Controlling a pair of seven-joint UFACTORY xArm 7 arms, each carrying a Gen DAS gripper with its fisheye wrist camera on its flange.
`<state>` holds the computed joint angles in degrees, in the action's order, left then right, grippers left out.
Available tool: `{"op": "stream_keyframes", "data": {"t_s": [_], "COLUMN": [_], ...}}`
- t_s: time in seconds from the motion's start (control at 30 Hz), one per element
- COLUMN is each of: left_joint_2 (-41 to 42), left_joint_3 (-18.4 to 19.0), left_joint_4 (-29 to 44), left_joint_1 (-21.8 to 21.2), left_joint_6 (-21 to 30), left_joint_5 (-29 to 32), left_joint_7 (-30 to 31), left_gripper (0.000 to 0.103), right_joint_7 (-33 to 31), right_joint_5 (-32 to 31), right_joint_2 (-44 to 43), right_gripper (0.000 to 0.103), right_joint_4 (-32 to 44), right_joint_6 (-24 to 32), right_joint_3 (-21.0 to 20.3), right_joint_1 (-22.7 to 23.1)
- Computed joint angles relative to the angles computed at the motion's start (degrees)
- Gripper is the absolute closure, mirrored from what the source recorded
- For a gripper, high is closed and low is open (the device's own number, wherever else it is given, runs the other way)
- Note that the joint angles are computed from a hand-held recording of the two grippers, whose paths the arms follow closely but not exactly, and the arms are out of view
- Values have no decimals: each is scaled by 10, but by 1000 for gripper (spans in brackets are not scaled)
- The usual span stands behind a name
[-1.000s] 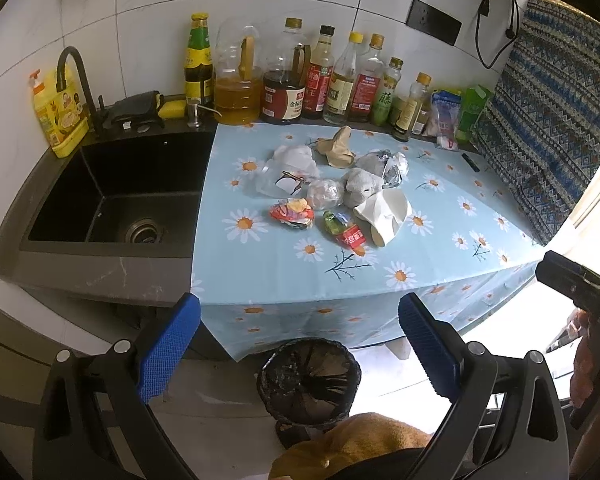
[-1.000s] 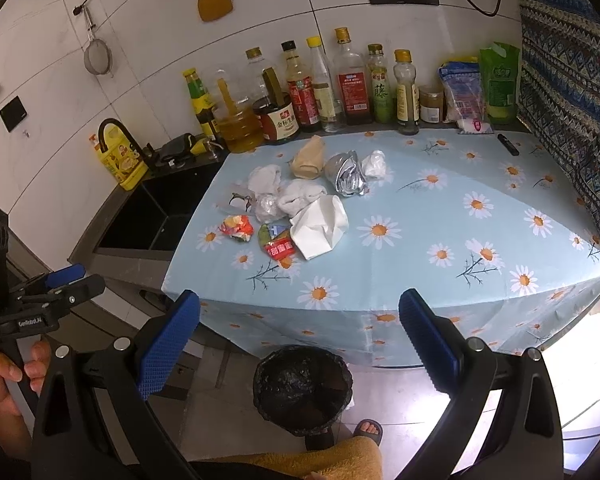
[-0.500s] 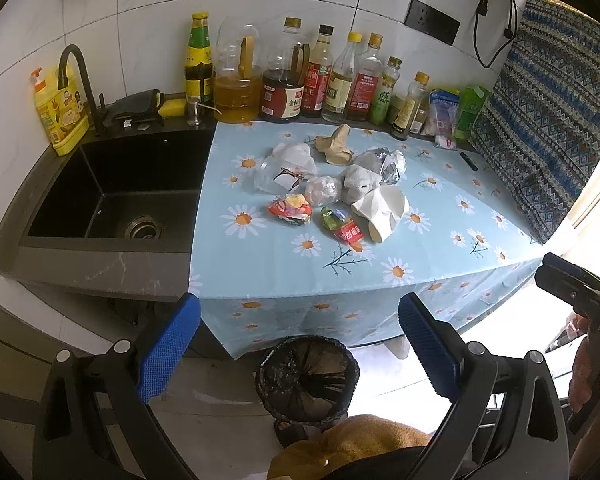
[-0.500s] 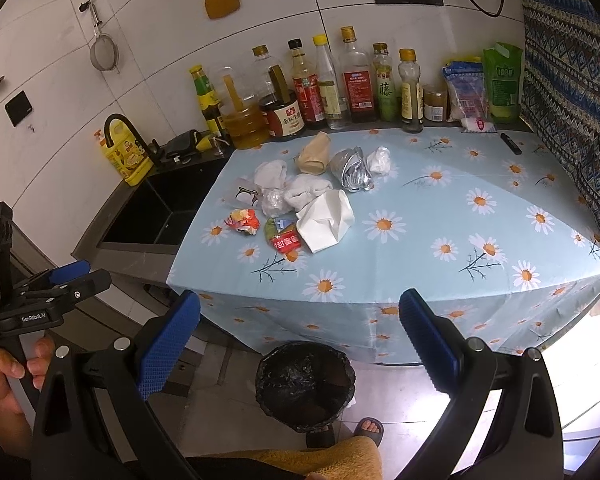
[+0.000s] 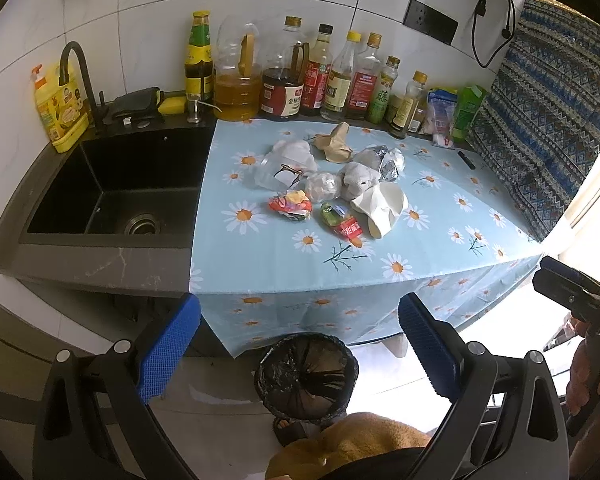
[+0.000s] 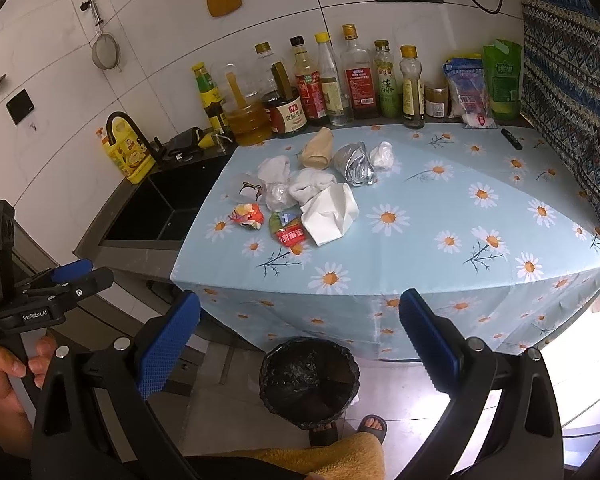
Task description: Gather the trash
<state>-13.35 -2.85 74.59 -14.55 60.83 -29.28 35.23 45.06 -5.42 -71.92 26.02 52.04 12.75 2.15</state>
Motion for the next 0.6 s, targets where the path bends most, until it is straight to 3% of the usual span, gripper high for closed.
{"op": "stream_keyframes", "data": {"t_s": [0.6], "left_joint_2": [6], "left_joint_3": [2], "left_joint_4": [5], "left_joint_1": [2], "left_joint_6": [8], "left_joint_5": [-9], "left_joint_7": [13], "left_gripper": [7], "right_joint_7": [22], "right_joint_5": [-4], "right_joint_2": [9], "right_gripper": [4], "right_joint_4": [1], "right_joint_6": [-6], "right_joint_3": [9], "right_joint_1": [1]}}
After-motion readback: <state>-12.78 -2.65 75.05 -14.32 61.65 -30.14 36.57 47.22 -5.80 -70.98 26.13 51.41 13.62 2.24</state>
